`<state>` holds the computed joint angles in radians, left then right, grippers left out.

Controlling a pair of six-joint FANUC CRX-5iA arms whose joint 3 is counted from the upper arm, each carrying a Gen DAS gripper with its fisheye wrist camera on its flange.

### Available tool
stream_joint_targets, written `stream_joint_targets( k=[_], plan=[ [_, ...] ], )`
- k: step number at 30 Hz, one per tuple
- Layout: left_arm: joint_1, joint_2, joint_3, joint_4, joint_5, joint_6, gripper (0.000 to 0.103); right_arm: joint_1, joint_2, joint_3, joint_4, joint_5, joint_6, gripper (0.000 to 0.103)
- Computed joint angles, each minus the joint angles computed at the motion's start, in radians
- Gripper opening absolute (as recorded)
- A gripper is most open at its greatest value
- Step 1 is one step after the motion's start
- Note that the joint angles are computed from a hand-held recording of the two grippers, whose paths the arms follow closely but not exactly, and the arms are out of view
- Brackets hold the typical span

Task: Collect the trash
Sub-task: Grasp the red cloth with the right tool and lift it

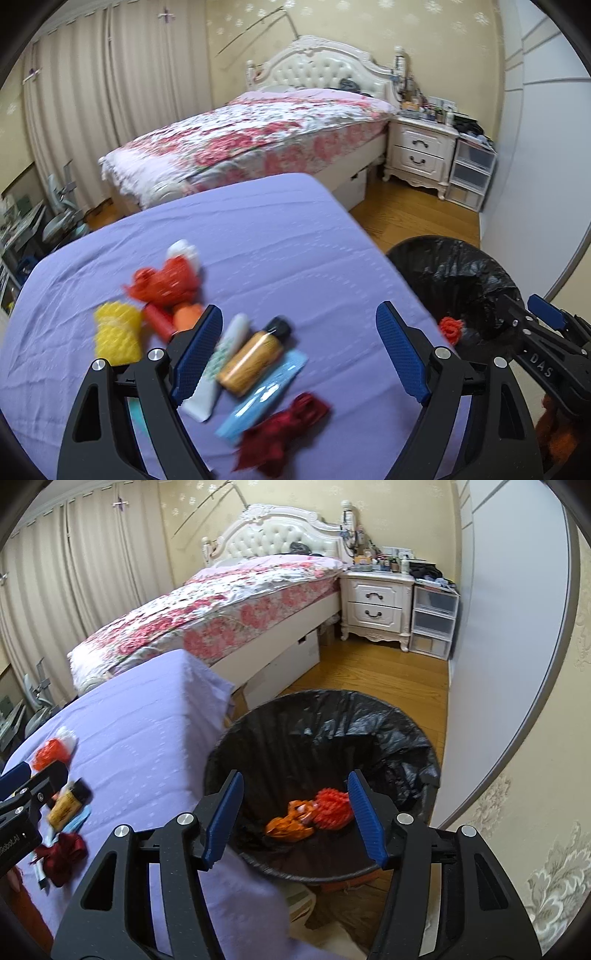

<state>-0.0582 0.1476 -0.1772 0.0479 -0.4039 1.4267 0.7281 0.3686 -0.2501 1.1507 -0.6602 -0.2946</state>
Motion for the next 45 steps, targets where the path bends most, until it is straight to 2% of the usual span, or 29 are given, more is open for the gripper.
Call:
stream_joint_targets(
  k=[9,12,20,25,30,36,39,44,45],
  plan=[
    [0.142,-0.130,-0.138,-0.013,-0.001,0.042,0.083,0.072,0.026,0.054,-0.015,0.040,0.083,0.059],
    [0.191,-0.163,-0.173,-0.012,0.002,0.051,0.083,0.099,0.044,0.086,-0.023,0.043,0.124,0.063],
    [0.303,-0.229,-0.231,-0.063,0.003,0.108,0.083,0.166,0.102,0.186,-0.087,0.057,0.265,0.065],
    [0.373,-0.246,-0.273,0.001,0.010,0.065,0.083,0.198,0.143,0.256,-0.165,0.071,0.367,0.072],
    [0.405,-0.246,-0.301,0.064,0.028,0.008,0.083,0.220,0.193,0.328,-0.251,0.028,0.471,0.072],
    [0.418,-0.241,-0.329,0.146,0.047,-0.075,0.083,0.222,0.211,0.357,-0.323,-0.001,0.524,0.072],
    [0.411,-0.239,-0.333,0.165,0.051,-0.100,0.083,0.220,0.210,0.358,-0.350,0.009,0.544,0.063],
    [0.396,-0.236,-0.333,0.162,0.051,-0.106,0.083,0.220,0.205,0.346,-0.354,0.022,0.550,0.042],
    [0.393,-0.235,-0.330,0.160,0.049,-0.105,0.083,0.218,0.201,0.343,-0.360,0.031,0.555,0.041]
  ],
)
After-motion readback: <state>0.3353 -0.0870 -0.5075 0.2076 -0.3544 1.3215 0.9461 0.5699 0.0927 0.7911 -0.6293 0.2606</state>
